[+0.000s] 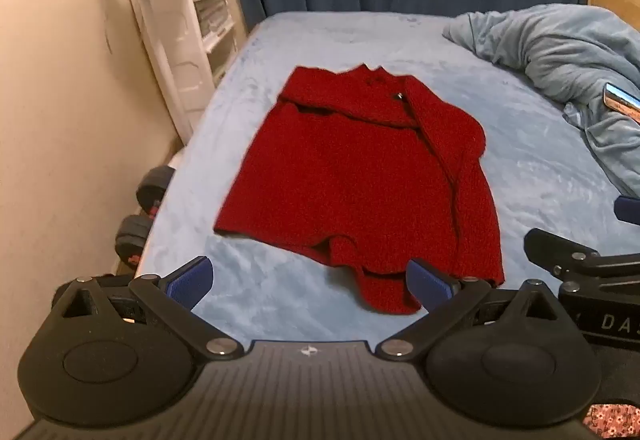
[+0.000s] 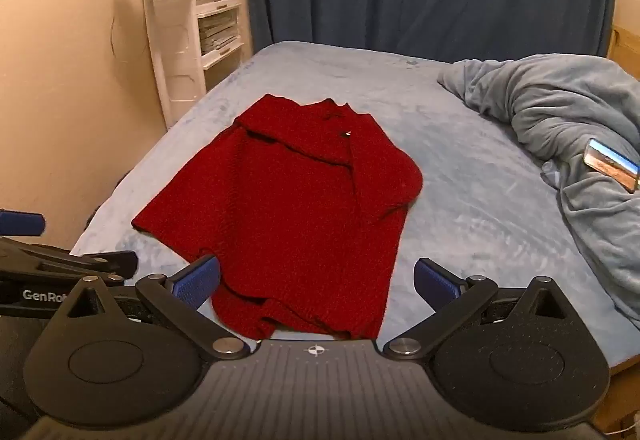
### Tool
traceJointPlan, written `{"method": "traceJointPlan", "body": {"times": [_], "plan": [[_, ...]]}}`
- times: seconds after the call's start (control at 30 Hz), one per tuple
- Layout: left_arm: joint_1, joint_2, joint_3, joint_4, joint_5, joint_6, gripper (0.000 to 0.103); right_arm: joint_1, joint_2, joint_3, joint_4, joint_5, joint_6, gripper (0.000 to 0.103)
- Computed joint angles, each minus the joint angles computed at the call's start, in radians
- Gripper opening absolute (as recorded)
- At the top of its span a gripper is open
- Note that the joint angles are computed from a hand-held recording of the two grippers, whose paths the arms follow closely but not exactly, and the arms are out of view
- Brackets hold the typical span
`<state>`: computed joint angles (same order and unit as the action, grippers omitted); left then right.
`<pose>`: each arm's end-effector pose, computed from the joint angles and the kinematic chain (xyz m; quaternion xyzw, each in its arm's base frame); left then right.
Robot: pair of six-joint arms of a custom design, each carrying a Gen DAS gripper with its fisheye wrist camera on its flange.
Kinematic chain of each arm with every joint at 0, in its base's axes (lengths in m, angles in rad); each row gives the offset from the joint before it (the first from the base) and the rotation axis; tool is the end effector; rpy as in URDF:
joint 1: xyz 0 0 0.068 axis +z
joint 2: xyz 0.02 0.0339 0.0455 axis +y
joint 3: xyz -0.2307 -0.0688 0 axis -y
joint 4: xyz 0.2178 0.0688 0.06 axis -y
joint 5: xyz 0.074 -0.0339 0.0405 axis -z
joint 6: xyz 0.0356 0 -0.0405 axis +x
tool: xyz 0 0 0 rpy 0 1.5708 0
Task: Fold small clothes
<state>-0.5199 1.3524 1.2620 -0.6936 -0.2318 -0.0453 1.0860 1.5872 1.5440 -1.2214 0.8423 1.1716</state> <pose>0.2378 -0.1267 0.3021 0.1726 0.9021 -0.0036 0.3954 0.1509 0.2295 0.3016 0.1009 0.8985 -0.0470 0.4247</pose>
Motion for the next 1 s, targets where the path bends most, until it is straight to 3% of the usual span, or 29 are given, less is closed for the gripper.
{"method": "traceJointPlan", "body": {"times": [0.1, 0.2, 0.3, 0.33, 1.0], "plan": [[-0.025, 0.012, 0.011, -0.01, -0.032, -0.018, 0.103, 0.067, 0.056, 0.058, -0.088, 0.035, 0.1, 0.102], [0.021, -0.026, 0.006, -0.033, 0.04, -0.01, 0.103, 0.091, 0.067, 0.1, -0.143, -0.006, 0.149, 0.102], [0.024, 0.008, 0.055, -0.077, 0.051, -0.002, 0.103, 0.031, 0.029, 0.097, -0.101, -0.078, 0.067, 0.102], [0.02, -0.001, 0.051, -0.081, 0.048, -0.002, 0.103, 0.053, 0.01, 0.051, -0.085, -0.063, 0.096, 0.102], [0.029, 0.014, 0.072, -0.11, 0.076, -0.017, 0.103, 0.037, 0.034, 0.087, -0.083, -0.076, 0.05, 0.102]]}}
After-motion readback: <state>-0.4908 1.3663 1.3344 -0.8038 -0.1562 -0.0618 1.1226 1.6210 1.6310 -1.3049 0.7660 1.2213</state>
